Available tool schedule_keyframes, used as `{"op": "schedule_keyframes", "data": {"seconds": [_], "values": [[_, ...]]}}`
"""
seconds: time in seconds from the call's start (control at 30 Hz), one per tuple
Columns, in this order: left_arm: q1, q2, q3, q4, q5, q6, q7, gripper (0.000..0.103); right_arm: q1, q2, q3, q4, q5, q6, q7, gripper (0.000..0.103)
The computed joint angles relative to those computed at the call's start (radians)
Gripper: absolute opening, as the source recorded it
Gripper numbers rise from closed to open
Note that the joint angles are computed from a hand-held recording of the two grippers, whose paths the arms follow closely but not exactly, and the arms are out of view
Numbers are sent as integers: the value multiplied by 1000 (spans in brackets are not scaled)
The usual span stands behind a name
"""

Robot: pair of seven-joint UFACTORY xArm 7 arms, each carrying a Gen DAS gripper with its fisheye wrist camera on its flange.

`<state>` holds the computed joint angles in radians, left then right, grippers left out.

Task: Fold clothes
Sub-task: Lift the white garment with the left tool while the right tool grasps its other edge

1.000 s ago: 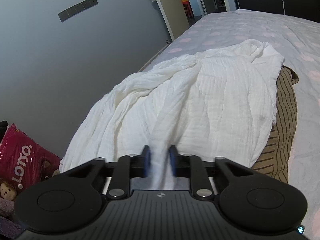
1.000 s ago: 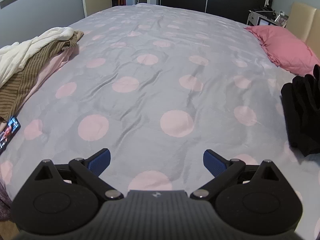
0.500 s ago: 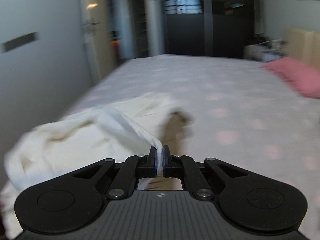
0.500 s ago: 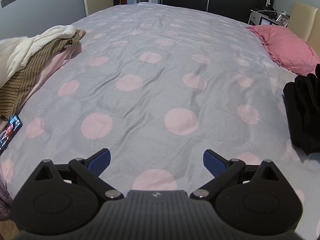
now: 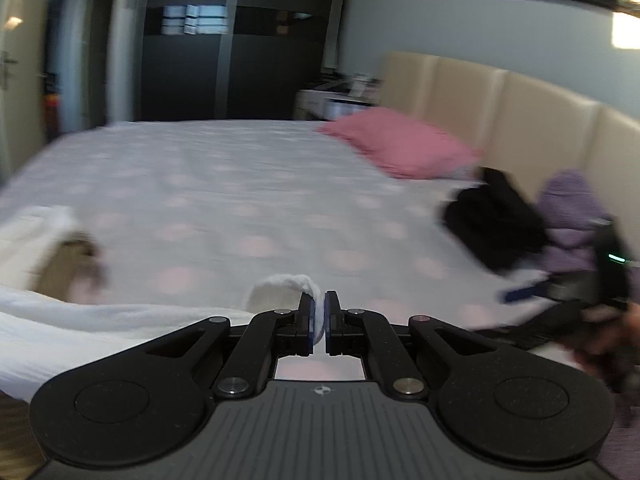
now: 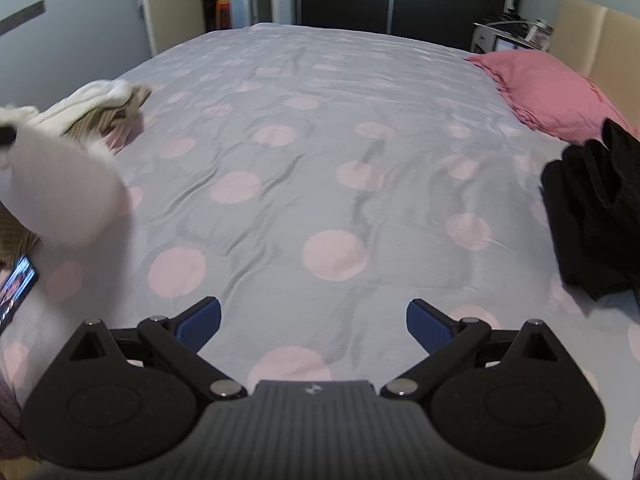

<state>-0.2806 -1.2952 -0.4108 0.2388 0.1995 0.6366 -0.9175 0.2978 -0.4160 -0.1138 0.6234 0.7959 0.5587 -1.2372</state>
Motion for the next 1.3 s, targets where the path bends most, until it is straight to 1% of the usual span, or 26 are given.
{"op": "schedule_keyframes", "data": {"seconds": [0.07, 0.13, 0.2, 0.23, 0.3, 0.33, 0.37, 0.4, 0.43, 0.47, 0.5, 0.67, 0.73, 0.87, 0.97, 1.07, 1.13, 1.2, 1.23, 1.3], "values": [[-23, 123, -25, 15, -25, -143, -22, 2, -8, 7, -1, 10, 0, -9, 13, 100], [-40, 281, -44, 43, -33, -305, -26, 2, -12, 11, -3, 18, 4, -20, 16, 100], [-66, 419, -40, 70, -39, -439, -13, 2, -13, 11, -9, 25, 13, -35, 14, 100], [-77, 478, -39, 92, -36, -465, 3, 3, -15, 10, -11, 27, 17, -43, 13, 100], [-70, 558, -62, 135, -23, -447, 20, 4, -21, 10, -15, 30, 16, -54, 18, 100], [-68, 576, -69, 143, -22, -432, 15, 6, -23, 11, -18, 31, 16, -56, 22, 100], [-83, 587, -57, 142, -28, -415, 17, 14, -27, 14, -23, 35, 13, -47, 27, 100], [-104, 582, -37, 131, -37, -405, 20, 25, -32, 18, -29, 41, 6, -26, 31, 100], [-123, 575, -19, 119, -47, -393, 23, 30, -36, 21, -34, 46, 1, -2, 31, 100], [-134, 555, -11, 108, -54, -371, 19, 40, -40, 25, -37, 49, -2, 16, 26, 100], [-140, 533, -6, 99, -57, -340, 18, 47, -45, 26, -34, 48, -8, 29, 20, 100], [-184, 374, 47, 73, -71, -102, 56, 50, -56, 14, -12, 20, -47, 73, -23, 100], [-165, 318, 62, 73, -61, 6, 81, 51, -53, 10, -4, 10, -62, 91, -37, 100], [-145, 138, 76, 53, -32, 268, 148, 52, -40, -2, 2, -9, -52, 106, -63, 100], [-106, 36, 83, 40, -2, 445, 202, 53, -36, -4, 5, -17, -44, 114, -66, 100], [-42, -33, 101, 21, 40, 577, 256, 55, -42, 5, 19, -15, -77, 137, -52, 100], [1, -63, 117, 8, 69, 639, 293, 55, -45, 16, 20, -4, -101, 177, -49, 100], [50, -87, 134, -10, 110, 682, 332, 55, -49, 22, 25, -1, -113, 208, -45, 100], [75, -104, 134, -23, 129, 700, 340, 56, -52, 27, 31, 0, -122, 214, -40, 100], [98, -147, 152, -46, 149, 733, 371, 56, -59, 38, 50, -1, -152, 215, -26, 100]]}}
